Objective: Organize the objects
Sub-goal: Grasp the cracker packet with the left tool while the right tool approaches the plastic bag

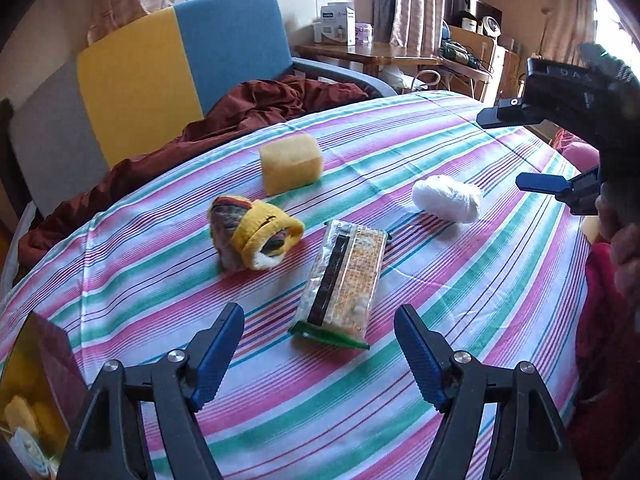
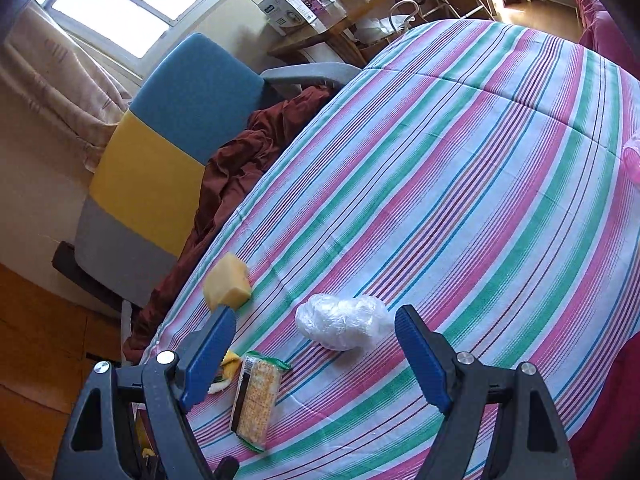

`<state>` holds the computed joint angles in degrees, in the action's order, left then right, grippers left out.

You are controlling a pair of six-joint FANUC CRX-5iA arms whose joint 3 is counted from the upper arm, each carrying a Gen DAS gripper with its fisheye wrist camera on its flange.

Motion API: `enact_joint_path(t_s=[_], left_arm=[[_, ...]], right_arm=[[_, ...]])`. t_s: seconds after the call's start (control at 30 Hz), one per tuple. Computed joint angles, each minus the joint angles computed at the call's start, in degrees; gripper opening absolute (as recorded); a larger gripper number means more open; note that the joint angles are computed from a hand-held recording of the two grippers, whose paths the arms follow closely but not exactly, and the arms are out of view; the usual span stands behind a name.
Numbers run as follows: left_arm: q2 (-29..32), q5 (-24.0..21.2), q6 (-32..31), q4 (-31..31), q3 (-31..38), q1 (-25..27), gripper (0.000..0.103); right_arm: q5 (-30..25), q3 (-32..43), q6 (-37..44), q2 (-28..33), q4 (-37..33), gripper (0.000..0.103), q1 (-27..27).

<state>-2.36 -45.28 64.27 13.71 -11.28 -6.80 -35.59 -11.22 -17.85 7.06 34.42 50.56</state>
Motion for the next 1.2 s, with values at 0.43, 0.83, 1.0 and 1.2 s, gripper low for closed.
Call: enact_joint_path(t_s=[0.43,0.83,1.0,1.2], left_arm=[[12.7,-1.4,-1.9,-0.6,9.0,-2.8,0.076],[5.0,1.6,1.3,-0.1,0.3,-1.6,0.049],[-3.9,5.4,-0.8,1.5,-9.8,-0.4,0.05],[-13.0,8.7,-5.8,7.8,-20.4,2.6,0.05]], right_arm=[[-0.5,1.7,3.5,1.1,-4.1,0.083,-0.4],[-7.4,5.5,7.5,3.6,-7.0,0.083,0.0],[-11.1,8.8,12.0,5.7,-9.2,0.083,0.1],[-16.9,13.5,17.3,8.9,-10.2,0.083,0.5]])
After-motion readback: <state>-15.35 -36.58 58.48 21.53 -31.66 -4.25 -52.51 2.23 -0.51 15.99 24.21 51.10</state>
